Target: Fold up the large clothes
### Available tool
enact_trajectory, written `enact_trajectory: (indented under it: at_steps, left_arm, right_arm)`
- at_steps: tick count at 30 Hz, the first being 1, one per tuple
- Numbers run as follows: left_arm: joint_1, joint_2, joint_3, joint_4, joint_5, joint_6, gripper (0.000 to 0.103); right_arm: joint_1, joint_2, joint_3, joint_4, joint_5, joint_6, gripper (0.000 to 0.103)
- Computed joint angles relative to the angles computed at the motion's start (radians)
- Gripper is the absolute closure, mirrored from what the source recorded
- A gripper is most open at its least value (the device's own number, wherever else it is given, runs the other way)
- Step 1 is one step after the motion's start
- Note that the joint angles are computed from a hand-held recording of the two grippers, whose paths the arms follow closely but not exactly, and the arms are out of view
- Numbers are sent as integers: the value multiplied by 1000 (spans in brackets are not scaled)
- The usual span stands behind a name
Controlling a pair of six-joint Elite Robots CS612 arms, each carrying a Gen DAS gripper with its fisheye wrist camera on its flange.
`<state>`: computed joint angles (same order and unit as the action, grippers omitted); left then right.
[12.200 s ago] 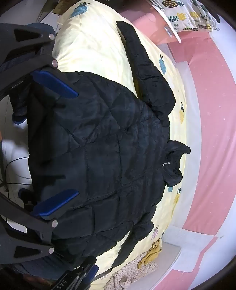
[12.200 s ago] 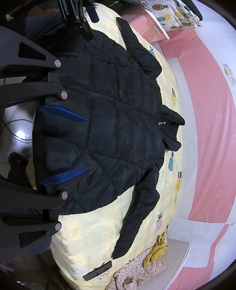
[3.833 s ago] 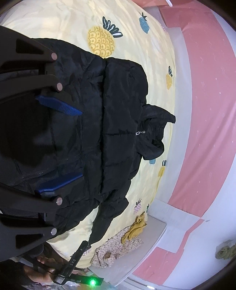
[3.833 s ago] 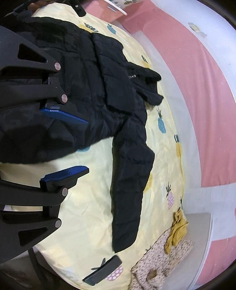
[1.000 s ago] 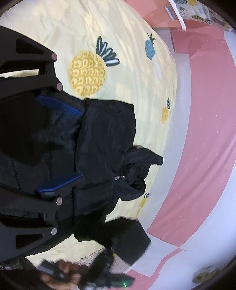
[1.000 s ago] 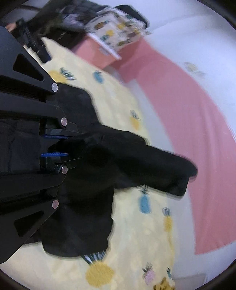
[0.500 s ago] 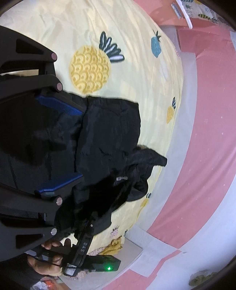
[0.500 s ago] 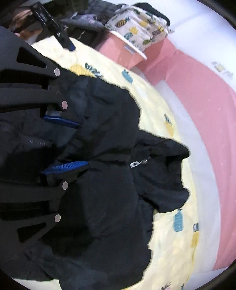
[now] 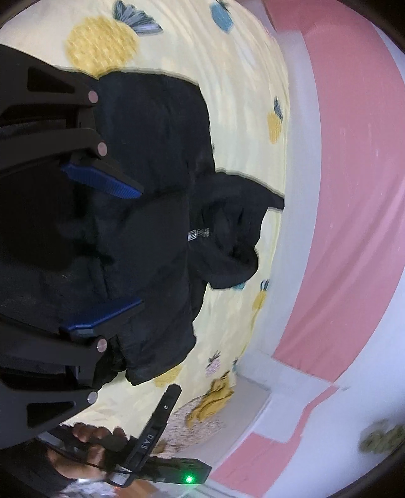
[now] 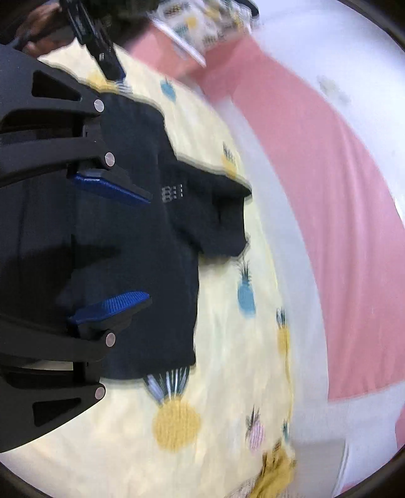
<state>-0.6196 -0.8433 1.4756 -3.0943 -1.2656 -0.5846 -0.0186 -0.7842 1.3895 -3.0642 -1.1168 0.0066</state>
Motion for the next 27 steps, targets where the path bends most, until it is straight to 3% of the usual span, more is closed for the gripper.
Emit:
enact_trajectory:
  at_steps: [1, 3, 5, 7, 10, 14, 16, 19, 22, 26, 27]
  left_arm:
    - [2, 20, -30, 16, -8, 23, 51]
    - [6, 57, -89, 94, -2, 46, 68]
    - [15, 86, -136, 189, 1, 22, 79]
    - [26, 105, -151, 228, -11, -16, 90]
    - [32, 109, -137, 210, -17, -41, 91]
    - [27, 99, -134, 242, -1, -37, 91]
    - [22, 88, -134, 258, 12, -35, 91]
    - [22, 74, -123, 195, 15, -27, 91]
    - [25, 85, -158, 199, 56, -8, 90]
    - [43, 126, -225, 304, 66, -24, 90]
    - [47, 135, -233, 317, 65, -23, 90]
  right_arm:
    - [-6, 9, -12, 17, -25, 3, 63]
    - [-14, 28, -43, 74, -61, -1, 75]
    - [-18, 50, -73, 109, -72, -4, 79]
    - [-15, 83, -121, 192, -74, -35, 80]
    - [-6, 133, -182, 317, -38, -86, 80]
    - [11, 141, -185, 290, -87, -108, 80]
    - [7, 127, -170, 269, -90, -101, 80]
    - [-1, 103, -142, 188, -68, -83, 79]
    - [4, 105, -166, 172, -58, -73, 79]
    - [30, 139, -237, 274, -59, -128, 79]
    - [40, 159, -274, 347, -71, -137, 79]
